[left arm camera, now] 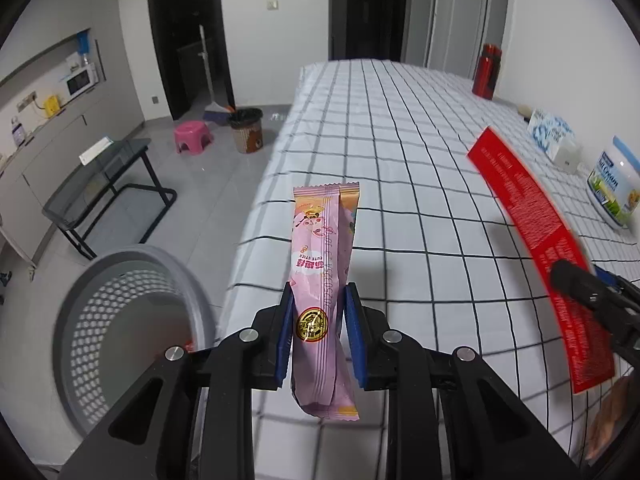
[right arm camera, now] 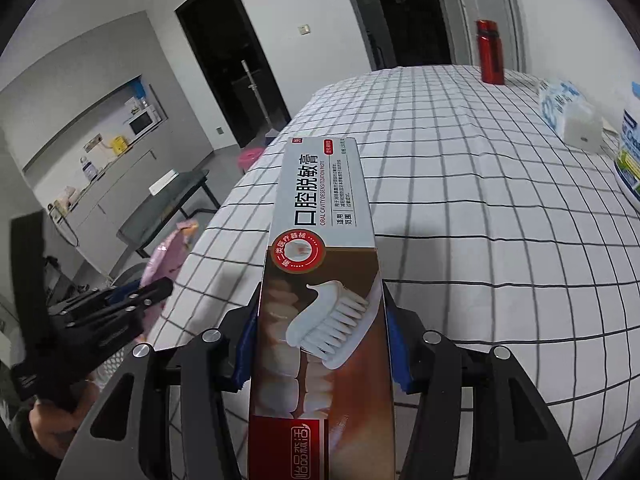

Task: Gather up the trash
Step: 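Carry the toothpaste box and pink wrapper over the grey basket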

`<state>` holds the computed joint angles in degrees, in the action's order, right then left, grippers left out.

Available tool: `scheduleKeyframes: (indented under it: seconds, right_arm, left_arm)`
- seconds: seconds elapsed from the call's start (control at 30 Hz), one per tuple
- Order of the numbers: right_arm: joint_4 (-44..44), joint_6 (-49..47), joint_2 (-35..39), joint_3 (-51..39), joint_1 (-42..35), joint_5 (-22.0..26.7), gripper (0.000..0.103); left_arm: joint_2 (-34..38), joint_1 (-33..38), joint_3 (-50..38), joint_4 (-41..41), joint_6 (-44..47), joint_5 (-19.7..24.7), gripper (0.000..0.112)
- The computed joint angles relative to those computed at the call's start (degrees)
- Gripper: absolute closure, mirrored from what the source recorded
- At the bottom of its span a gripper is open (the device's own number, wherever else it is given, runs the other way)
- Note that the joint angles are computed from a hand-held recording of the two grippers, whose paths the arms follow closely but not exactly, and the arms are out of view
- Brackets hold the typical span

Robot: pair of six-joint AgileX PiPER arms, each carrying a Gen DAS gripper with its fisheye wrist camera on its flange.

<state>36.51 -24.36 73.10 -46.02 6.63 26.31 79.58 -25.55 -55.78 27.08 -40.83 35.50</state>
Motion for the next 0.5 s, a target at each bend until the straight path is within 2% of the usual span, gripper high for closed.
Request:
scheduleKeyframes:
  seconds: [0.27, 0.4, 0.5]
  right_arm:
    - [-11.8, 16.7, -3.5, 1.2, 10.0, -3.0, 0.052]
    - [-22.3, 30.1, -4.0, 1.5, 17.4, -4.7, 0.052]
    - [-30.7, 40.7, -2.9, 0.7, 23.7, -5.5, 0.052]
  left_arm:
    - [-12.8, 5.9, 6.1, -4.5, 7.7, 1.2, 0.088]
    - [-18.4, 10.6, 9.4, -7.6, 13.4, 1.2, 0.088]
    - [-21.5, 16.9, 11.8, -13.3, 21.5, 0.1, 0.088]
